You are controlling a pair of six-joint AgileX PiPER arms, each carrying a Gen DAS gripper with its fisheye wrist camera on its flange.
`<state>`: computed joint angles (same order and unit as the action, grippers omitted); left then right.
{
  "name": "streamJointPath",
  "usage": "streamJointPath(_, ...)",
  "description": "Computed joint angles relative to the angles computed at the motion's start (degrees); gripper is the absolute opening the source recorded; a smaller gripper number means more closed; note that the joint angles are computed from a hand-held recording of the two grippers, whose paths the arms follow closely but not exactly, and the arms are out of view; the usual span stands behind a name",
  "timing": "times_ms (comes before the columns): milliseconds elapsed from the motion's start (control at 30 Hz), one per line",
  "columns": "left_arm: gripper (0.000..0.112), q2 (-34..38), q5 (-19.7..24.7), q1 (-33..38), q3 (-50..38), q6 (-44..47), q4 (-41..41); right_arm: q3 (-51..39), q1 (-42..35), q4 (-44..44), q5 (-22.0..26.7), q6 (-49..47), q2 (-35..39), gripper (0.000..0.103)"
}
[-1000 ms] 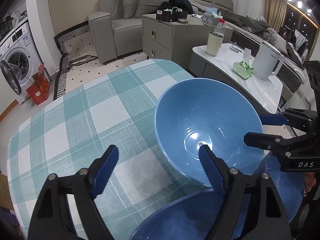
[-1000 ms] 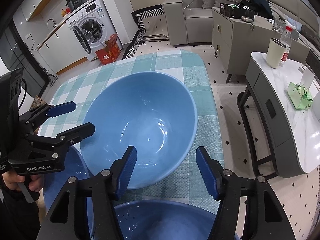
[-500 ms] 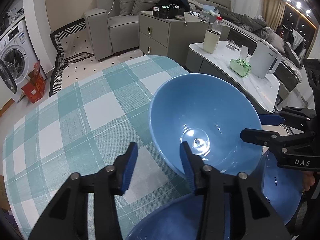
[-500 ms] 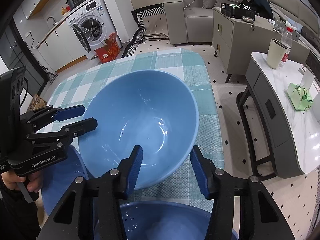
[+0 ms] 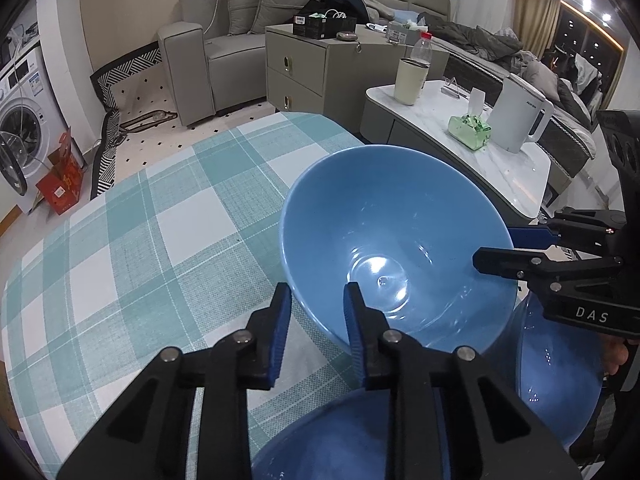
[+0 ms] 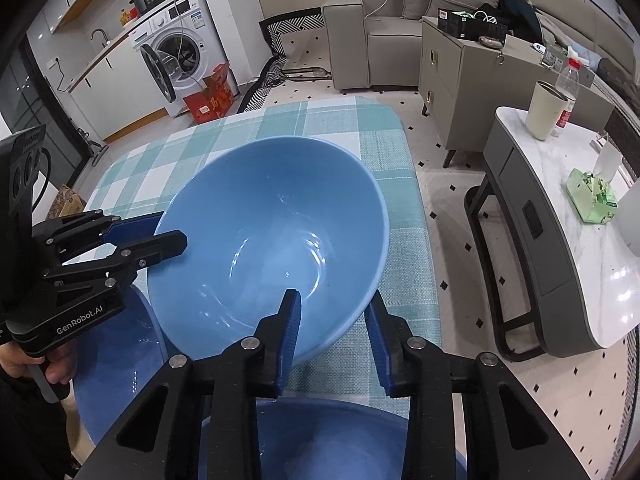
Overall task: Organize plates and bowls
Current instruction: 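Lift the blue bowl with both grippers over another blue bowl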
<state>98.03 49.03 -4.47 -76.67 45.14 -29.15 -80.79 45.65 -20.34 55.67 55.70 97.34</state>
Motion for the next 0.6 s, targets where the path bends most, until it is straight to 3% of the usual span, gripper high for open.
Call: streamJointPath(600,0.022,0.9,0.8,0.2,-0.5,0.6,-0.9,0.2,0.1,-0.6,0.2,0.3,-0.1,0.03)
